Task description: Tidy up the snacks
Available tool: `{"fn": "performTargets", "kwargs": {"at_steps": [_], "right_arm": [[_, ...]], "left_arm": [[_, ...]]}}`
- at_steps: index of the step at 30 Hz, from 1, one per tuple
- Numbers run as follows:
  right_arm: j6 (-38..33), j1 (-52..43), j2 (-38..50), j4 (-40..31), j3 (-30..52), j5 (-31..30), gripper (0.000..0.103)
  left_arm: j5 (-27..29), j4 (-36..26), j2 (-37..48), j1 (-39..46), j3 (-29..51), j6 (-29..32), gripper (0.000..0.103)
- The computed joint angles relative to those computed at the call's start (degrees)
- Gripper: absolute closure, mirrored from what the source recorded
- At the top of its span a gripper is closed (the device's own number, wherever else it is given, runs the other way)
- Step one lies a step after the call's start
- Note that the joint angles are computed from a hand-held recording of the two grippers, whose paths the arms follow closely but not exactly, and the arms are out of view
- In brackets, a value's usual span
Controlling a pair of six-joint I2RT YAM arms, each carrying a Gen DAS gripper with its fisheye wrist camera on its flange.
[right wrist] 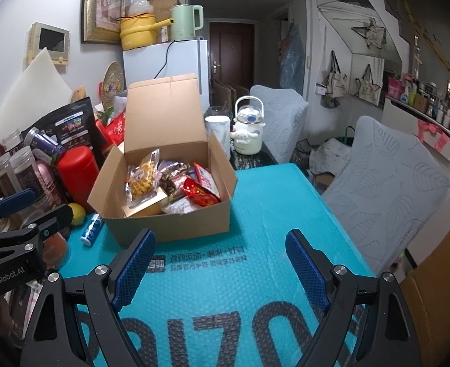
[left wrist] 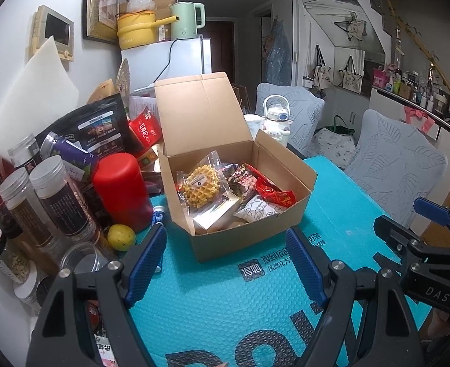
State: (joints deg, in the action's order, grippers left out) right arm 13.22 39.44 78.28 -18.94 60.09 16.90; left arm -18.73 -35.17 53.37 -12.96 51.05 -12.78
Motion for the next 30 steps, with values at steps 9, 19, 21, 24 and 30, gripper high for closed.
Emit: {"fn": "performTargets", "kwargs": {"at_steps": [9,19,21,24,30], "right_arm": [[0.34,0.99,-0.29,-0.79,0.22,0.88,0.015],[0.47,1.6,0.1,-1.15,0.39,1.16,0.015],[0.45,1.58,0.35,-1.05,0.49,0.95,0.015],[0.48,1.31,0.43,-0.88,0.3,0.52,0.015],[0.44,1.05,0.62,-0.61,0.19,-0.01,0.015]], "left_arm": [[1.47,-0.11,-0.36,1.38,-0.07,0.63,0.023],[3.25,-0.27,-0.62,2.94,-0.86,1.36,0.023],[3.17,-0.24,-0.37,3.08,-0.89,1.41,0.023],[3.41,0.07,0.03,3.55,-0.96,1.45,0.023],[3.79,0.45,0.42,4.05,-1.09,1.46,0.023]]}}
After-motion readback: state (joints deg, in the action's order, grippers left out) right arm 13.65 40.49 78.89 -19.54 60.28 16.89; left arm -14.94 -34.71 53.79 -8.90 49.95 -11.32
